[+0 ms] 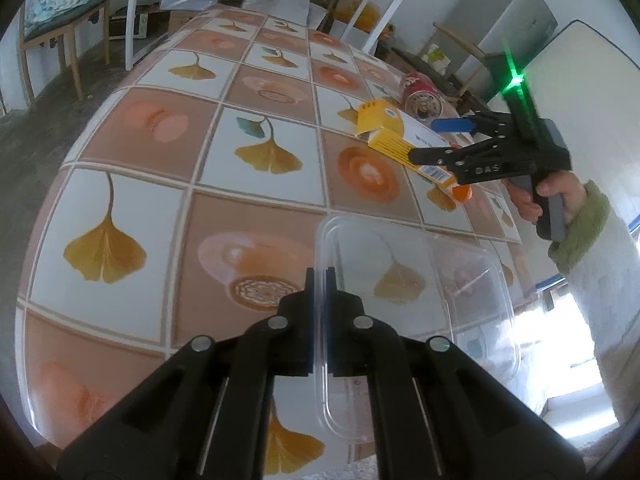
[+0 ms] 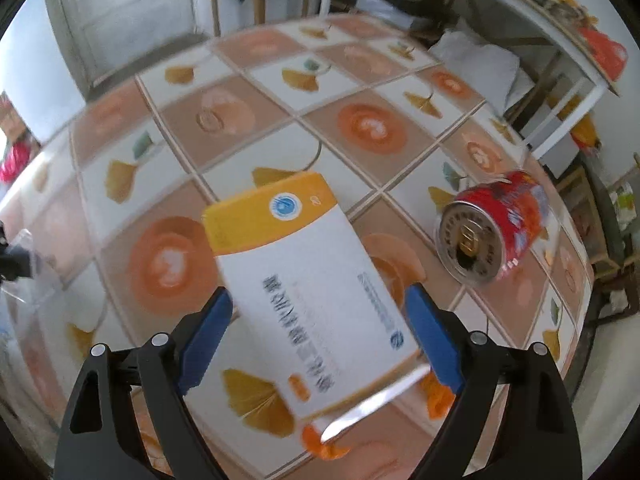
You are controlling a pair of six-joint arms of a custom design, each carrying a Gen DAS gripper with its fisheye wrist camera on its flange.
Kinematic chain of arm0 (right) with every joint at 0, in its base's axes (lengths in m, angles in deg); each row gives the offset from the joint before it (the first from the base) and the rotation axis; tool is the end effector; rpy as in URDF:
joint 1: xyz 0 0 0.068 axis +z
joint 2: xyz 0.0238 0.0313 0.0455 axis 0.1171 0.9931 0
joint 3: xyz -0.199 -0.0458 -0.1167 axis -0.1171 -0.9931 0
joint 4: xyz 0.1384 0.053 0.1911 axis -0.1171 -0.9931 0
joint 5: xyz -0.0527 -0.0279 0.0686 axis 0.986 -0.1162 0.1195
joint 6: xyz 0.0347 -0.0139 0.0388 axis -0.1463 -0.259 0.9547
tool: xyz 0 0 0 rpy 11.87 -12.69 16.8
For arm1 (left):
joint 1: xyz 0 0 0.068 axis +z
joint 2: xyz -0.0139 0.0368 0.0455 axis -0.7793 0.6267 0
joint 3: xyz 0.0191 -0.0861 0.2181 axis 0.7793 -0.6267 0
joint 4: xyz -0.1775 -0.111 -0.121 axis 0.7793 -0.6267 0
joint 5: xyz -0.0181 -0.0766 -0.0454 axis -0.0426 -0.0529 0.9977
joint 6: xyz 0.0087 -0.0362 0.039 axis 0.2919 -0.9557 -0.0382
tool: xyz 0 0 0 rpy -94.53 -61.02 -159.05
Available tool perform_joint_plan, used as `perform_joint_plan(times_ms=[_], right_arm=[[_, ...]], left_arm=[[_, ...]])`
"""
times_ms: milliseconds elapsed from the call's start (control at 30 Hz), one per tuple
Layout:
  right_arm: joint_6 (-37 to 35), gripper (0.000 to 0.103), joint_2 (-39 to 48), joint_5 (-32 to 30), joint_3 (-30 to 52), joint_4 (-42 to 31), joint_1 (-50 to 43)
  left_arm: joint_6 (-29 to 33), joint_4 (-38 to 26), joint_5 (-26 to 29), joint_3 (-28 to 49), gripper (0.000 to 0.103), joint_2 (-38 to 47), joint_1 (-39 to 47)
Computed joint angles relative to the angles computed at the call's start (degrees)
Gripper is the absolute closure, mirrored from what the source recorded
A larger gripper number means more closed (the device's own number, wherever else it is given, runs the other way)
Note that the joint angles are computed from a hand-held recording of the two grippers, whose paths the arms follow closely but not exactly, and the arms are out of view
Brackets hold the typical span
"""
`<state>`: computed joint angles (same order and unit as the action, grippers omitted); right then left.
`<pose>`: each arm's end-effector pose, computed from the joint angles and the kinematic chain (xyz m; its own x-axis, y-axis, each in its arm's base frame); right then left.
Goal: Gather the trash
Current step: 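Grasp the yellow-white medicine box with the right tool while the left tool holds the tray, then carry the tray and medicine box in both tools over the wastebasket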
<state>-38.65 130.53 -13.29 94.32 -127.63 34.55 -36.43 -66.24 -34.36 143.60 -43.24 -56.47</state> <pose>0.2819 0.1470 0.3114 -0.6723 -0.6426 -0.3675 -0.6429 0.7530 -0.1406 0.0715 -0.0197 0.2900 -0.8606 -0.0949 -0.5004 0.1330 0.9065 -0.4006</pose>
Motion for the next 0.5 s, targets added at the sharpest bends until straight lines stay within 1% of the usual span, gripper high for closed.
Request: perform_joint_plan(times_ms=[100, 233, 267, 300, 333, 500], right_arm=[[-1.29, 0.017, 4.23, -0.55, 3.88, -2.26, -0.56], [-1.20, 0.018, 6.39, -2.60, 5.63, -2.66, -0.90], [-0.88, 0.024, 6.63, -2.81, 5.87, -2.58, -0.91], [-0.60, 0.027, 6.62, -3.72, 5.96, -2.53, -1.06], [-0.41, 0.028, 6.90, -3.75, 6.45, -2.54, -1.01], [0.94, 0.029, 3.77, -2.03, 3.93, 0.61, 0.01]], left_arm=[[2.18, -0.54, 1.97, 0.02, 0.100, 0.54, 2.69], [3.22, -0.67, 2.92, -0.01, 0.100, 0.85, 4.16], [3.29, -0.59, 3.00, -0.11, 0.100, 0.84, 4.30], [3.30, -0.60, 3.04, -0.17, 0.100, 0.74, 4.38], [3.26, -0.56, 3.04, -0.22, 0.100, 0.71, 4.50], [2.17, -0.06, 2.16, -0.45, 0.100, 0.06, 4.06]])
